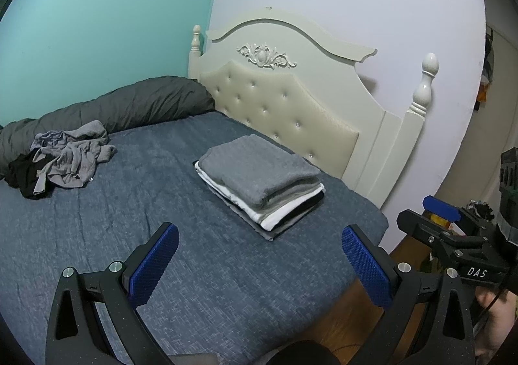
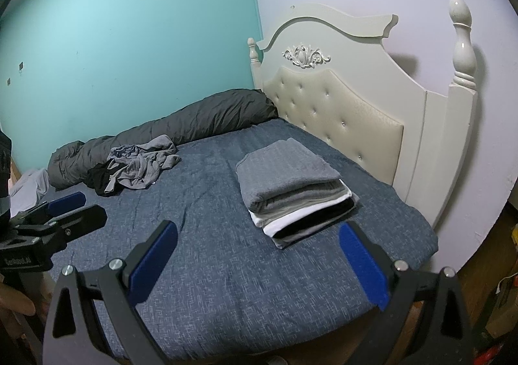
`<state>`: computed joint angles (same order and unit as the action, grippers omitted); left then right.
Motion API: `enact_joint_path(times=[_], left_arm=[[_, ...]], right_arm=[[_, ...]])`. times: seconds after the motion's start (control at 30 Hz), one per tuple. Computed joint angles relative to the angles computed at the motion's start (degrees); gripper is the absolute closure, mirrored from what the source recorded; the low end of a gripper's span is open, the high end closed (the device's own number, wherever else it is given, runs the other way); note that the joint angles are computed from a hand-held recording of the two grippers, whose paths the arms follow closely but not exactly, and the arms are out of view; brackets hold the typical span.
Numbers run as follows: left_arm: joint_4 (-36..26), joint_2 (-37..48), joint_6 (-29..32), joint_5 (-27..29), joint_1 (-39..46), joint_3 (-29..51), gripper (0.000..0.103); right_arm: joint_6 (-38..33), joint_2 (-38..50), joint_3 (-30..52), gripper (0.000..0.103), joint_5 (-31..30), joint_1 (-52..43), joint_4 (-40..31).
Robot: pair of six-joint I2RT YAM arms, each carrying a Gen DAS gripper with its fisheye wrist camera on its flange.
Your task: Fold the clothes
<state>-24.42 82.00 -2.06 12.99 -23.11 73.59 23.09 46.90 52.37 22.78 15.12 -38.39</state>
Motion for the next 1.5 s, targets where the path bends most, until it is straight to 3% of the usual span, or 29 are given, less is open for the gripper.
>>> enact_joint_path(times=[1.1, 1.5], left_arm=[[2.6, -0.2, 1.5, -0.1, 0.8, -3.1, 0.001], [1.0, 1.1, 1.1, -0.3, 0.8, -1.7, 0.000]], right_arm=[[1.3, 0.1, -2.3, 0.003, -0.3, 0.0, 1.2], [1.6, -0.1, -2.7, 0.002, -0.2, 0.0, 1.2]])
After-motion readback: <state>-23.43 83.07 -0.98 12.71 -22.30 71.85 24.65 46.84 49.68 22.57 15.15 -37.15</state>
